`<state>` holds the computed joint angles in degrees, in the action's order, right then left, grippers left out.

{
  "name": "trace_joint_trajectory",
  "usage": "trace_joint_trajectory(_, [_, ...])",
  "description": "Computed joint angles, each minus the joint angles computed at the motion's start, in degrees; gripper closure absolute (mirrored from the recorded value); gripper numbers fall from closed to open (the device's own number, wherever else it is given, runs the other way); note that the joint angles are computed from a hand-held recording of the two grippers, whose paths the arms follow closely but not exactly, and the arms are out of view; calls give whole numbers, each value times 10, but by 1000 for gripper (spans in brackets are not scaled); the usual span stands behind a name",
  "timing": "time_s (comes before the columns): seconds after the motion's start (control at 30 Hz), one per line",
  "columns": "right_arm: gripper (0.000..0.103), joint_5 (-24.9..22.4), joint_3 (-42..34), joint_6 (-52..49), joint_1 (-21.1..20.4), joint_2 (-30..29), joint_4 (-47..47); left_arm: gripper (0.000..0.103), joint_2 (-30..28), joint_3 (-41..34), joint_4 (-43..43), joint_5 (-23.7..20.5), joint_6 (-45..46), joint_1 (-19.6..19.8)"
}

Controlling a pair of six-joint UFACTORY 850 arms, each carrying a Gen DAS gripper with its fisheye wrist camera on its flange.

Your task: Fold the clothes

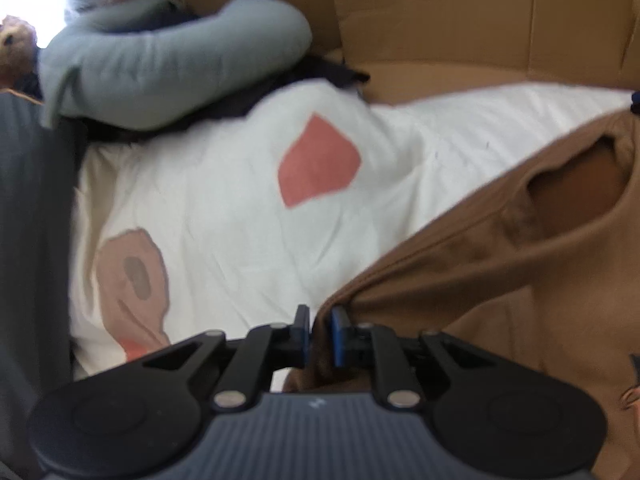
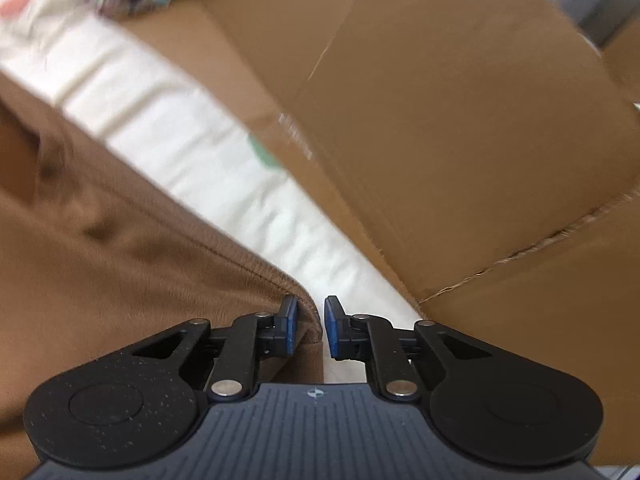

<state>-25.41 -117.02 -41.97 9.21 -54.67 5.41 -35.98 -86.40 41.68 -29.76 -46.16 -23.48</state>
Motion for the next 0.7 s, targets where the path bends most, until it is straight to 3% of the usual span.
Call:
trace_joint_trajectory(0.07, [81, 4, 3, -28, -2, 1, 28, 89, 13, 5, 14, 16, -25, -2])
trace_joint_trajectory(0.17, [81, -8, 8, -134, -7, 10, 136, 80, 15, -6, 18, 36, -40, -8])
trace_joint_trajectory(0.27, [80, -29, 8, -208, -4, 11, 204, 80, 0, -31, 1, 46, -24, -18])
trace_joint_trajectory(0.33, [76, -42, 5, -246, 0, 8, 237, 80, -15, -49, -19, 47, 8, -27])
trace_joint_trajectory(0.43, [64, -67, -2, -294, 5, 0, 272, 71, -36, -70, -49, 52, 78, -38])
trace_joint_trajectory(0.5, [64, -92, -15, -322, 9, -10, 277, 65, -48, -79, -67, 56, 123, -44])
trace_joint_trajectory(0.7, [64, -160, -64, -387, 15, -43, 278, 65, -73, -93, -133, 66, 271, -41])
